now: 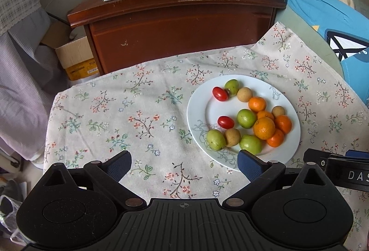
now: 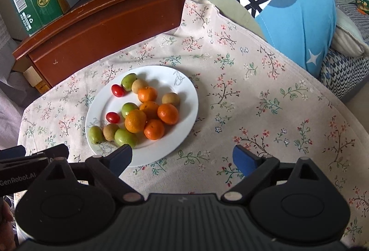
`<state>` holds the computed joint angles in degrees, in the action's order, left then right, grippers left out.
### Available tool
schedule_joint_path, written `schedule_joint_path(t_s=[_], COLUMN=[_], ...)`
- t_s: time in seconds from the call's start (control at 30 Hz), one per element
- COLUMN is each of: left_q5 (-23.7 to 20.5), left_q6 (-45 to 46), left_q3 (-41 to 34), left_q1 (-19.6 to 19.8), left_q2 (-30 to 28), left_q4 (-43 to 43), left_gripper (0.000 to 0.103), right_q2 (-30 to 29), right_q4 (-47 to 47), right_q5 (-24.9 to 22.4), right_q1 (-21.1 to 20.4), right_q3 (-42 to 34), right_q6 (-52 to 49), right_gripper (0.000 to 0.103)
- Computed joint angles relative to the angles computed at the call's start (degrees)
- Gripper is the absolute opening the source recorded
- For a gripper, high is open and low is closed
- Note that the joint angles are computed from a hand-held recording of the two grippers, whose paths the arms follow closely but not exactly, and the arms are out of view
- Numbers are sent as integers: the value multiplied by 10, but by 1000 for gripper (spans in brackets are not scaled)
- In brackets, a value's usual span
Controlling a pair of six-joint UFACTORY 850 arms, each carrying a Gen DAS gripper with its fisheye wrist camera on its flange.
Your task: Organize fruits
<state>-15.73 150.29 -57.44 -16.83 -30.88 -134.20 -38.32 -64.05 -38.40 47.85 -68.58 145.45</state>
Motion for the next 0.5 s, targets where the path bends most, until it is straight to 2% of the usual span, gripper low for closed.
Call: schedule_joint_path(t_s=[0.23,0.5], left_q5=[22,38], left_q6=[66,19], left_q3=[-7,-16], left_q1=[-9,-10], left_q2=[-10,-19], left_q4=[-68,-28], left_gripper=[99,99], right_q2=[-13,-20], right_q4=[27,44], right_q5=[3,12], right_q1=[-3,-7], right_q3=[-15,-22], right_q6=[-33,-55], right_gripper=[94,95])
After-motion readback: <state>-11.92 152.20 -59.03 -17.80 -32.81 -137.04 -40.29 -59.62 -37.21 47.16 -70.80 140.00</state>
